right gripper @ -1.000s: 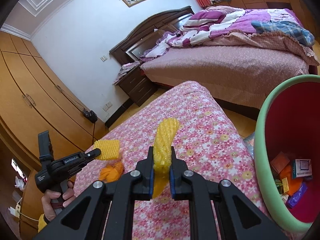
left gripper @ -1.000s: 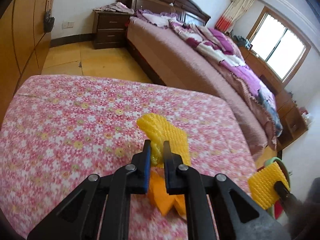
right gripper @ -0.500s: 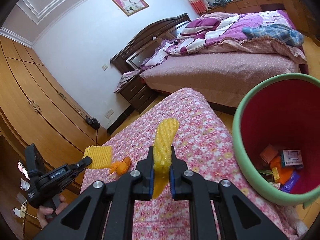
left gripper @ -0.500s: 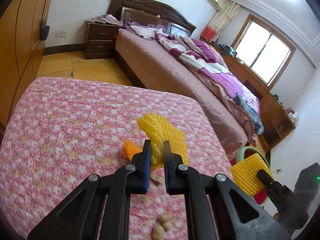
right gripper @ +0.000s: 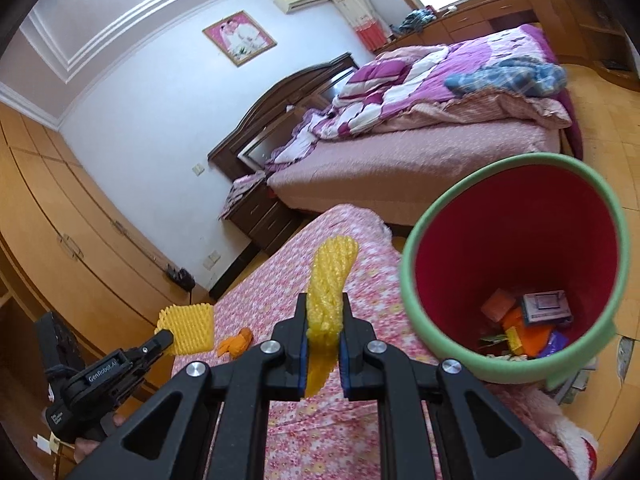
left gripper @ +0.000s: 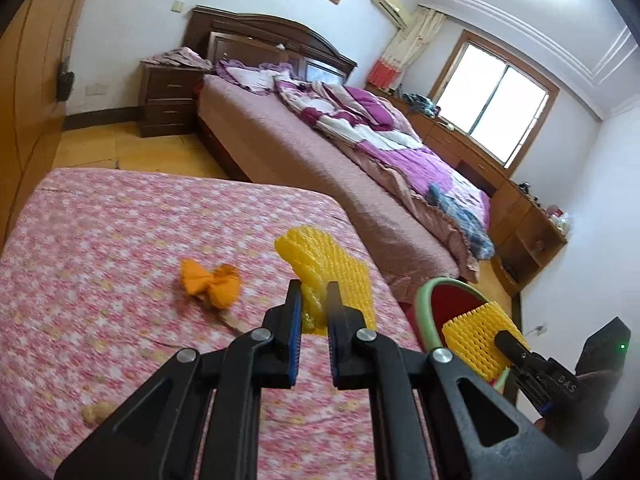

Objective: Collect trash
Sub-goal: 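Carry both yellow foam nets with both tools over the red bin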

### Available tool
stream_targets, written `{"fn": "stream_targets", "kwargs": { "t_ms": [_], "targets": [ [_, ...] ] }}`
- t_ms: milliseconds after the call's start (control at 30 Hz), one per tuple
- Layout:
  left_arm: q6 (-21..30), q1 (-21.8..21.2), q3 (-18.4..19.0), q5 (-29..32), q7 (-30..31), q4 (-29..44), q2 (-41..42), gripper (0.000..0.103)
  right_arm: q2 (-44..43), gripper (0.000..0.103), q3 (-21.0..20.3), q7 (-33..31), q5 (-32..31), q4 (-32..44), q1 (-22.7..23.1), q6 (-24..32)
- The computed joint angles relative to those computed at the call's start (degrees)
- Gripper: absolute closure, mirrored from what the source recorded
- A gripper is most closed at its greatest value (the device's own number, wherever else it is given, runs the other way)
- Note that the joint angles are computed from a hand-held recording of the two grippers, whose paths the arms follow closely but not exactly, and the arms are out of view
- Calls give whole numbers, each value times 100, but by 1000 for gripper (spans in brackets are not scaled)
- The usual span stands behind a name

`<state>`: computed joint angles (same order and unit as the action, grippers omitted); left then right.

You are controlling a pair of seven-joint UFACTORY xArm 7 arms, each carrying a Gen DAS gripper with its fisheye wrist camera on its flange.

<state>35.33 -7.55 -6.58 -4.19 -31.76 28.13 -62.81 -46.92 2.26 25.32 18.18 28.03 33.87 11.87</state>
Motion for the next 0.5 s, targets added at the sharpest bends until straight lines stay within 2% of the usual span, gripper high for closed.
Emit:
{"fn": "stream_targets", "kwargs": {
  "t_ms": [267,500],
  "targets": [
    [-251,-398,-305,-90,-52,426,756,93,-690,90,-107,104,-131,-404,-499,104],
    [-601,-743,-508,-44,-2,904,1685,93,-894,90,-237,93,-290,-575,-942,208]
  ]
}}
